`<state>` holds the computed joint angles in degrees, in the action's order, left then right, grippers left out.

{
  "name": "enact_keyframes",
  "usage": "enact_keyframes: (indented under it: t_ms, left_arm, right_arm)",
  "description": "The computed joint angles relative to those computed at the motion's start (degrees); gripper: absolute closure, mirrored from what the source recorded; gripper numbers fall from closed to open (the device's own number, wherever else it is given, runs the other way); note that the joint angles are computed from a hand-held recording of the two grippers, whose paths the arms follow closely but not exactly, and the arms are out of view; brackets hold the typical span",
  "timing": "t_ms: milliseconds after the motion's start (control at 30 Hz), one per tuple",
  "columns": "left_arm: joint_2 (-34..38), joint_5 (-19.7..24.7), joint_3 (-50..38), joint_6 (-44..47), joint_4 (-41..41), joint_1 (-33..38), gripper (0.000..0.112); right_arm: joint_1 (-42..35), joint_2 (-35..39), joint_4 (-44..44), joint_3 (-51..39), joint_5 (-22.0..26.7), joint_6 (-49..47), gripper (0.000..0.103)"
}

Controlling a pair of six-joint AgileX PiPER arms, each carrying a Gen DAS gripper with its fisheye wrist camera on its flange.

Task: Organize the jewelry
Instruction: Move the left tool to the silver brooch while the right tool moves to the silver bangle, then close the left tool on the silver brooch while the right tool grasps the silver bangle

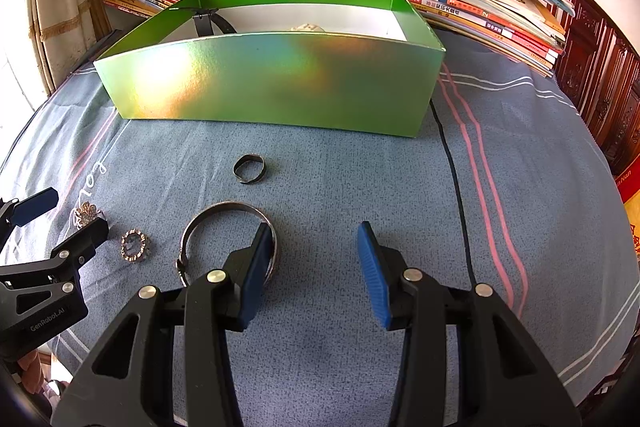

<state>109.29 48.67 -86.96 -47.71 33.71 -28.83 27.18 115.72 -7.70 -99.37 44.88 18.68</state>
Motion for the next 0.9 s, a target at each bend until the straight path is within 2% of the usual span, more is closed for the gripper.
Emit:
enact_keyframes:
  t_ms: [600, 633, 667, 700, 767, 900]
  left_arm:
    - [0.0, -0.3, 0.1, 0.0, -0.3, 0.1, 0.030]
    - [0.0, -0.3, 0.1, 0.1, -0.4, 0.1, 0.030]
    - [0.0, -0.3, 0.0, 0.2, -0.4, 0.2, 0.030]
    - [0.0, -0.3, 0.0, 0.2, -0.4, 0.2, 0.030]
    - [0.2, -0.3, -0.4, -0.2, -0.1, 0.2, 0.031]
    - [0.8, -0.3, -1.3, -1.2, 1.8, -0.2, 0.038]
  right_arm:
    - [0.1, 0.1, -0.4, 0.0, -0.5, 0.9, 0.059]
    - [0.1, 0.0, -0.4, 0.2, -0.7, 1.3, 0.066]
    - [0.1, -0.1, -0.7, 0.3, -1.0, 1.7, 0.082]
    - [-0.1, -0.1, -0.4, 0.3, -1.2, 1.6, 0.088]
    - [-0.2, -0.1, -0.8, 0.2, -1.2, 2.4, 0.095]
    - [-0.2, -0.3, -1.5, 0.7, -1.5, 2.7, 0.096]
